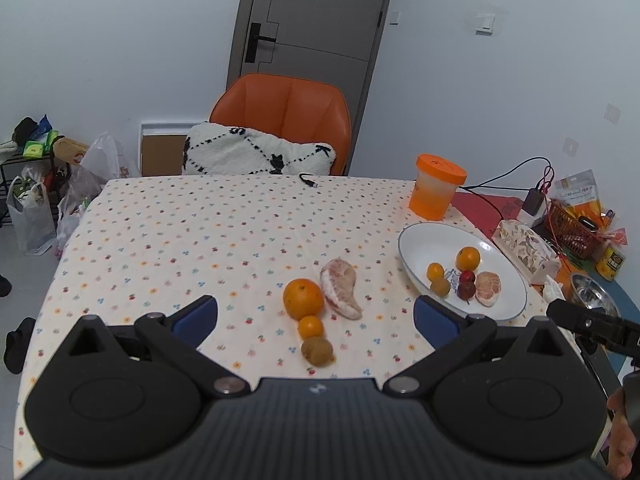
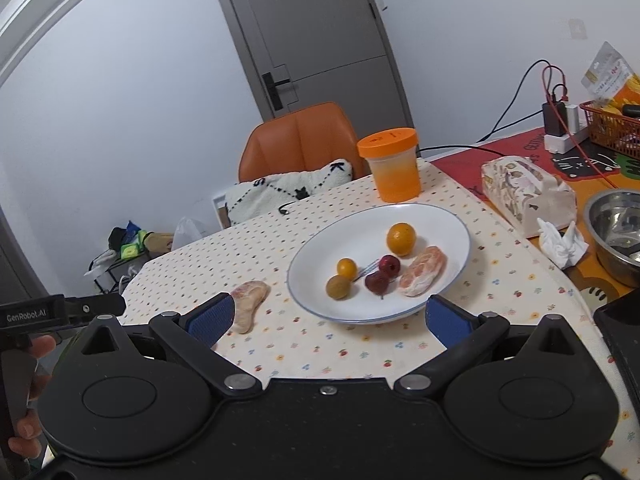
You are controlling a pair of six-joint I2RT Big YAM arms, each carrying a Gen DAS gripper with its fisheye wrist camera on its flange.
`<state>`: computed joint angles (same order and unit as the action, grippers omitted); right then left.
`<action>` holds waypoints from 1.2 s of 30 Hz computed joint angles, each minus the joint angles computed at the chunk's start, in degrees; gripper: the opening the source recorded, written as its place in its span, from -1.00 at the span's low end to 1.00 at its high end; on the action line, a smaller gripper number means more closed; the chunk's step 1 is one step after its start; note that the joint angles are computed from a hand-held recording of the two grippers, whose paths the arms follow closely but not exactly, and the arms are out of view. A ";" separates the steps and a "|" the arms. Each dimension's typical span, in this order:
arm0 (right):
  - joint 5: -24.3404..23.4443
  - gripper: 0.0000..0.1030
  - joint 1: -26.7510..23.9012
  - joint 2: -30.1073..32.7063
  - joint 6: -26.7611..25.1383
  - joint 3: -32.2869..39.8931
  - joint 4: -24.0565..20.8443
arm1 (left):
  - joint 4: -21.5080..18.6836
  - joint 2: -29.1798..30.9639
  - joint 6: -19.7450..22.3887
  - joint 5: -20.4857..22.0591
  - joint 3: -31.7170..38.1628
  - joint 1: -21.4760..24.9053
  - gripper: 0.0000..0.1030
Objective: Organize fruits
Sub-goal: 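Move both tools back to the remaining loose fruit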
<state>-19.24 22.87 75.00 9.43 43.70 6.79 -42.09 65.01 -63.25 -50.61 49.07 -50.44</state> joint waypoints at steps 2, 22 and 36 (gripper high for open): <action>-0.05 1.00 0.31 -0.25 0.06 -0.10 -0.17 | 0.97 -0.99 0.20 0.33 -1.02 -0.39 1.00; 1.84 1.00 4.97 2.43 -3.21 0.70 -1.47 | -3.18 -3.18 -3.06 0.36 -4.68 -0.19 1.00; 3.25 1.00 8.28 7.02 -4.25 3.32 -1.70 | 2.63 -7.08 -1.24 2.30 -11.10 3.47 0.96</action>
